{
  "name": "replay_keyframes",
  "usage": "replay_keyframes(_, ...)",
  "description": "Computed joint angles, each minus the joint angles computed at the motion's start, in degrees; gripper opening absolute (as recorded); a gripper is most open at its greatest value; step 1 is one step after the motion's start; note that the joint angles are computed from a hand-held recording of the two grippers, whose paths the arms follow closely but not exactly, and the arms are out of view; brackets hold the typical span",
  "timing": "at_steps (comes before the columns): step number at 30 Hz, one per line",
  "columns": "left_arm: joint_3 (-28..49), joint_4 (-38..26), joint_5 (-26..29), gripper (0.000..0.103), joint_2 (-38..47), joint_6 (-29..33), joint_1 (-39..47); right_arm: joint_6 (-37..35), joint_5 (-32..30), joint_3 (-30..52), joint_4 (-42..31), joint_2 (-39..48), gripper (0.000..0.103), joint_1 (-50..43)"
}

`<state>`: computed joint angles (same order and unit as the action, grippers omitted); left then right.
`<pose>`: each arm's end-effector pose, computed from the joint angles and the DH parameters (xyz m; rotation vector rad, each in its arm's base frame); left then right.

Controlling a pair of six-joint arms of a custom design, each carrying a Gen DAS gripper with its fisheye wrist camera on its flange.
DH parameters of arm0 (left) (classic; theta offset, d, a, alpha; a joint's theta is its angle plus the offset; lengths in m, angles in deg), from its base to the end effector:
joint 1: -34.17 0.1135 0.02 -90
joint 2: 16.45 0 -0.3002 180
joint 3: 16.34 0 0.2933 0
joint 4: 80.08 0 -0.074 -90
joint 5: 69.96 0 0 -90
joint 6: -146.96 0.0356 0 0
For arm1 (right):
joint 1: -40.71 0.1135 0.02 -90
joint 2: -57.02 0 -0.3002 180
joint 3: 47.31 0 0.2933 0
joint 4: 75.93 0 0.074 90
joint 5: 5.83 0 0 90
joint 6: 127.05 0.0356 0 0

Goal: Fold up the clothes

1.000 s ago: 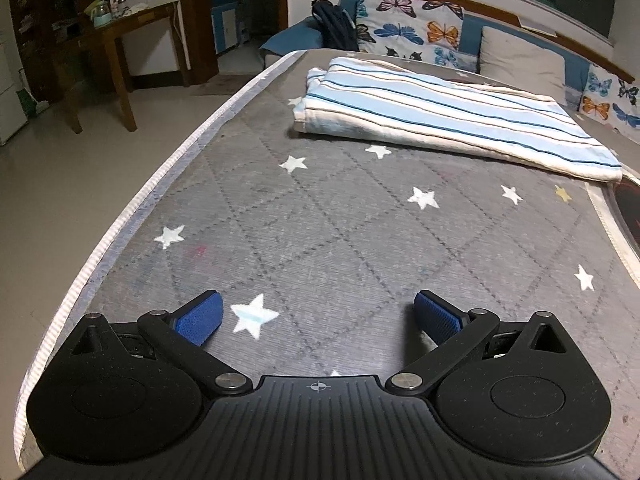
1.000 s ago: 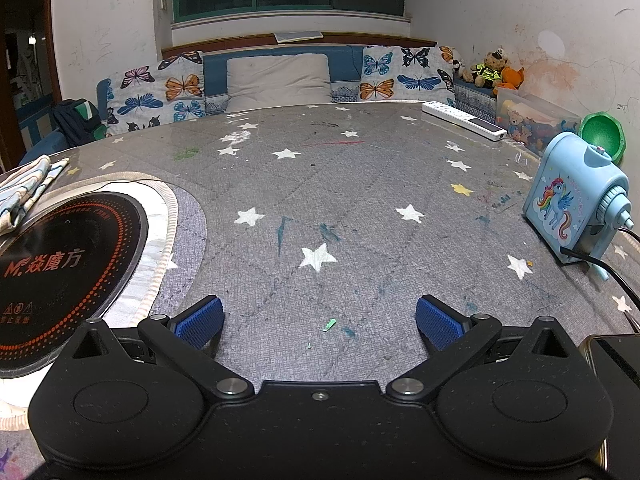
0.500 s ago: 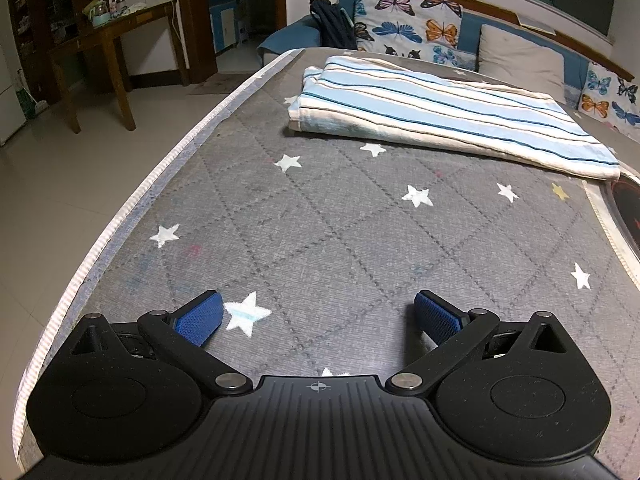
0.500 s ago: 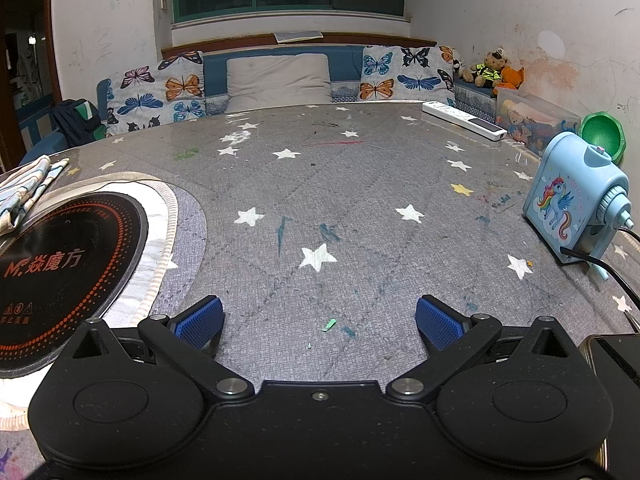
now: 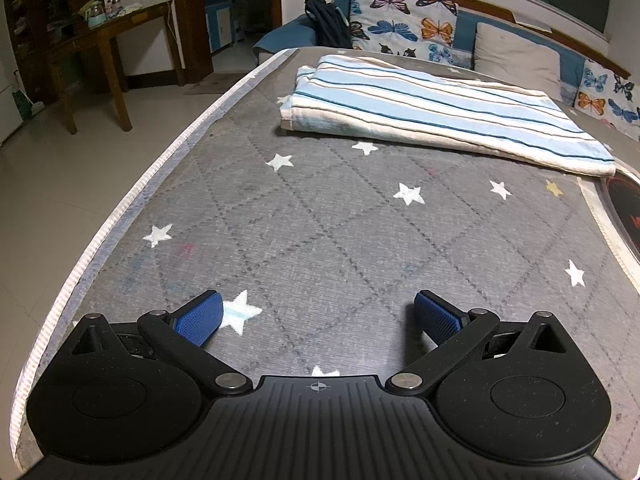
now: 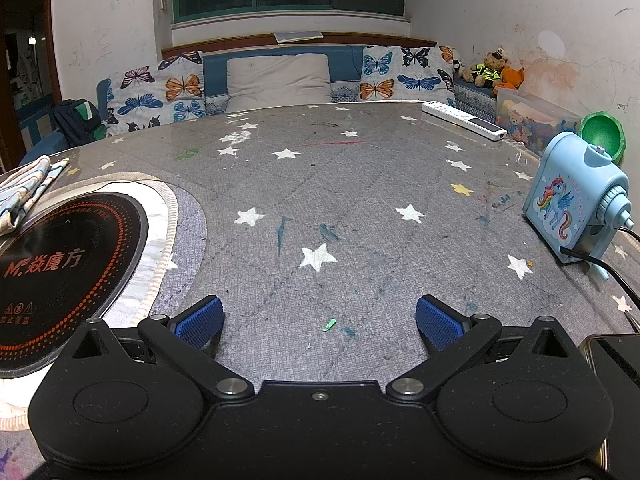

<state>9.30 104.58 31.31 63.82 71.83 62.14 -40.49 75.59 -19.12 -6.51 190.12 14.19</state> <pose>0.1879 0.0919 0.0868 -0.1897 2.4153 0.0997 0.2158 -0.1018 -0.0141 0.3542 2.1564 -0.1325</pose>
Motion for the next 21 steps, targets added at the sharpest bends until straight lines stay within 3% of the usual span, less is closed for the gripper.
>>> replay_keyframes(16, 0.1, -0.6, 0.0, 0.103, -0.7, -0.5, -0.5, 0.2, 0.2, -0.3, 0.6, 0.3, 0.103, 0.2)
replay_keyframes(21, -0.2, 2.8, 0.3, 0.103, 1.2, -1.0, -2.3, 0.3, 0.4, -0.4, 1.0, 0.6, 0.103, 0.5)
